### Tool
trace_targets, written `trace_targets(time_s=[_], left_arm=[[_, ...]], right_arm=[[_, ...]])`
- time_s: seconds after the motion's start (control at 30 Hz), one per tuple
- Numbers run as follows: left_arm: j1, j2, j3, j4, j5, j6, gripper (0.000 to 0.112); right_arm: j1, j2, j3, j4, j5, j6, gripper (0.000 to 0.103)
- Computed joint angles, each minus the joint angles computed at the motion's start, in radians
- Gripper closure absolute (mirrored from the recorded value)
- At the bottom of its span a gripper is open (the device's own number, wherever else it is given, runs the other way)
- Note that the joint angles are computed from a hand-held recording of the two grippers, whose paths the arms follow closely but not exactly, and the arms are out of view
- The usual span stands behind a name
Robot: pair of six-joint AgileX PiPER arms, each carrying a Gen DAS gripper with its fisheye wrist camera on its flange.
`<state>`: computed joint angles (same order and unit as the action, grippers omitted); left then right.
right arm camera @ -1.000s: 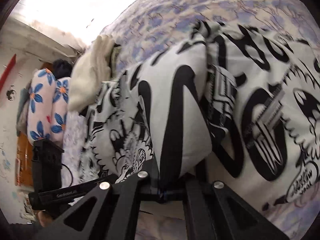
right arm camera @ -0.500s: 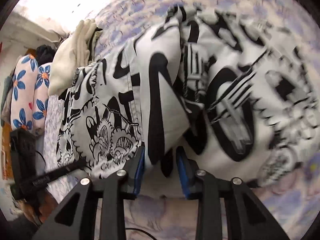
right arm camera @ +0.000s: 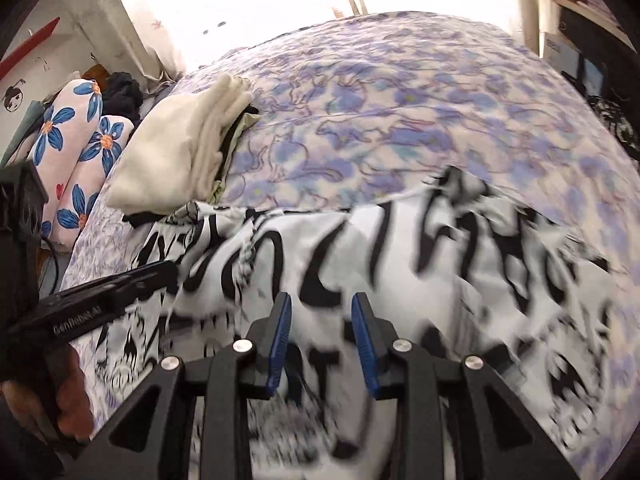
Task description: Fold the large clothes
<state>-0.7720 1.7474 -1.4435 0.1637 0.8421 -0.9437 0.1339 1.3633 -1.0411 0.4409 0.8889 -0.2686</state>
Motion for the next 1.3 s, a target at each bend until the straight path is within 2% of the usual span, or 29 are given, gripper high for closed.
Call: trace_targets(time_s=[0.1, 0.17, 0.23, 0.33, 0.5, 0.63, 0.77, 0.87, 0.97, 1.07, 1.17, 1.3], left_arm=[[0.01, 0.088, -0.052, -0.021, 0.008, 0.022, 0.098], [0.021, 0.12, -0.028, -0.023, 0.015, 0.022, 0.098], [0.032, 0.145, 0.0, -0.02, 0.059, 0.003, 0.098], [0.046, 0.102, 0.108, -0.039, -0.024, -0.007, 0.098], [0.02, 0.084, 0.079, -0.007, 0.044, -0.021, 0.098], [-0.048, 0.0, 0.103, 0.016, 0.049, -0.085, 0.097], [-0.136, -0.05, 0.123, -0.019, 0.058, -0.117, 0.096], [-0.2, -0.064, 0.159, -0.055, 0.053, -0.143, 0.086], [-0.245, -0.059, 0.208, -0.068, 0.061, -0.191, 0.083], [-0.272, -0.082, 0.264, -0.049, 0.02, -0.246, 0.083], [-0.279, -0.078, 0.247, -0.044, 0.046, -0.257, 0.083], [-0.288, -0.093, 0.222, -0.045, 0.089, -0.288, 0.083]], right_arm=[[0.013, 0.064, 0.021, -0.058, -0.074, 0.031, 0.073], [-0.013, 0.081, 0.059, -0.122, -0.12, 0.032, 0.092], [-0.052, 0.083, 0.102, -0.192, -0.15, 0.013, 0.103], [-0.142, 0.069, 0.148, -0.125, -0.142, -0.126, 0.103], [-0.202, 0.036, 0.107, -0.073, -0.003, -0.153, 0.1], [-0.206, -0.045, 0.098, 0.018, 0.106, -0.175, 0.1], [-0.098, -0.118, 0.141, -0.009, 0.121, -0.157, 0.1], [-0.041, -0.153, 0.221, -0.071, 0.101, -0.108, 0.1], [-0.107, -0.199, 0.318, -0.032, 0.096, -0.188, 0.1], [-0.14, -0.239, 0.346, -0.015, 0.11, -0.245, 0.1], [-0.102, -0.25, 0.335, -0.054, 0.11, -0.209, 0.1], [-0.101, -0.267, 0.304, -0.07, 0.161, -0.184, 0.1]])
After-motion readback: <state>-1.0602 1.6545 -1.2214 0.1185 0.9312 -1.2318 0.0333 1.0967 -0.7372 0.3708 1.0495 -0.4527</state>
